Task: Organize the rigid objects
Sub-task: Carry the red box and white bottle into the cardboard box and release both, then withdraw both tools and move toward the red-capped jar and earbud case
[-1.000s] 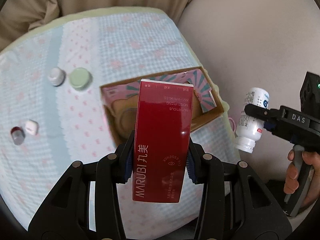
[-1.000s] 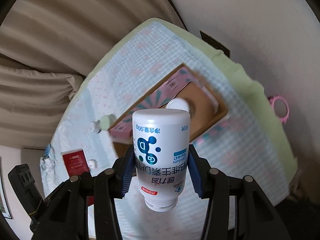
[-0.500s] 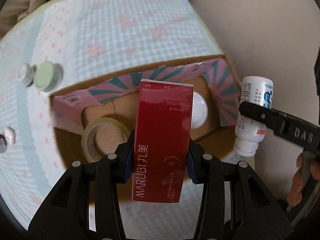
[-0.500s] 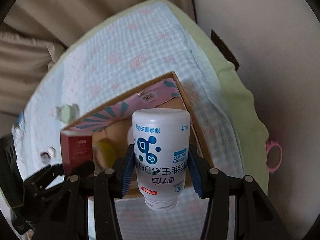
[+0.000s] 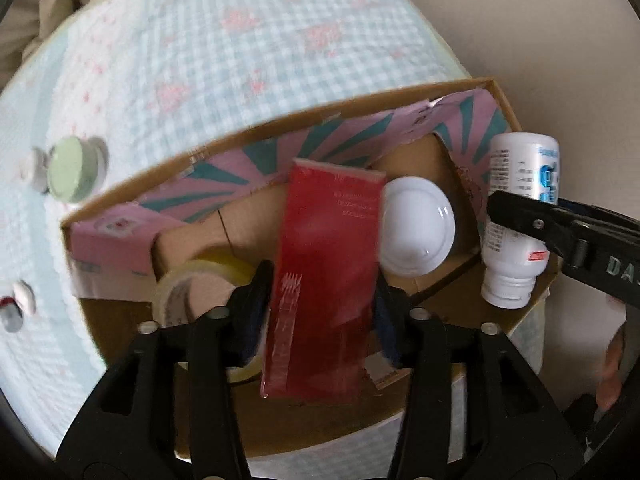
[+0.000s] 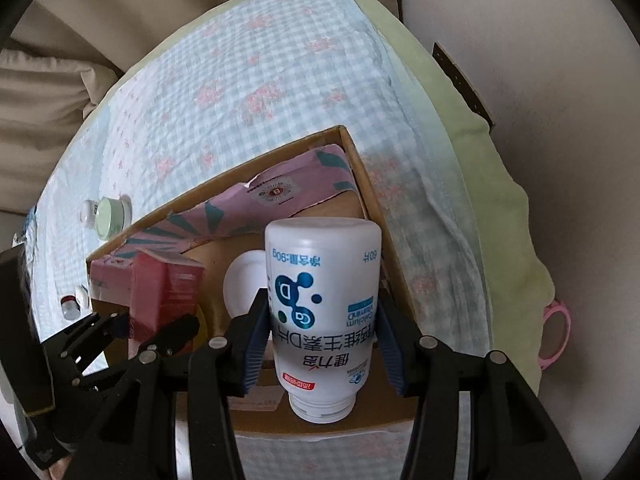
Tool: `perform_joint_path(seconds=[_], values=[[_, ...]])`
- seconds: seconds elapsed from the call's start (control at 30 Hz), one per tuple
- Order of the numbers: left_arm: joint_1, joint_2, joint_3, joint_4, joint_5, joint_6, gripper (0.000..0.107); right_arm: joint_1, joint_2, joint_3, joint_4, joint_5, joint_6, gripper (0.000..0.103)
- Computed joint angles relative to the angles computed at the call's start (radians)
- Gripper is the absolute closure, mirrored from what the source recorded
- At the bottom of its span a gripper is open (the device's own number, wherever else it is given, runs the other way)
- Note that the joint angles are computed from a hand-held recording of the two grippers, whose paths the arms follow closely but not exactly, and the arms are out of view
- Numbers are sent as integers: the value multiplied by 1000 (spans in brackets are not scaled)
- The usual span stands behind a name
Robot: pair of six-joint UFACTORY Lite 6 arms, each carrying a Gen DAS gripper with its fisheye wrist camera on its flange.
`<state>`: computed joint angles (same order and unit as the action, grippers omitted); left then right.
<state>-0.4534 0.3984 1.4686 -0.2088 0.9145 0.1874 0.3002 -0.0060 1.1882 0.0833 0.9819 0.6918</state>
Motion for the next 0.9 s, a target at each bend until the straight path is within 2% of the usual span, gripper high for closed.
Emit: perform_joint_path(seconds=[0.03, 0.07, 0.13, 0.27, 0.43, 0.73, 0.9], values=[[0, -10, 2, 6, 0, 7, 4, -12, -6, -5, 28, -1, -16, 27], [3, -32, -7, 6, -8, 21, 4, -33, -29, -26, 98, -28, -66, 0], [12, -73, -27, 13, -12, 49, 4, -40, -46, -20, 151, -29, -73, 0], [52, -118, -38, 15, 6, 66, 4, 42, -86, 10, -19, -2, 92, 0], [98, -164, -52, -11, 44, 77, 4, 70, -108, 55, -57, 40, 165, 0], [175, -351, -95, -19, 139, 98, 4, 177, -128, 176, -186, 180, 266, 0], [293, -463, -80, -33, 239, 153, 4, 302, -74, 345, -276, 304, 325, 0]])
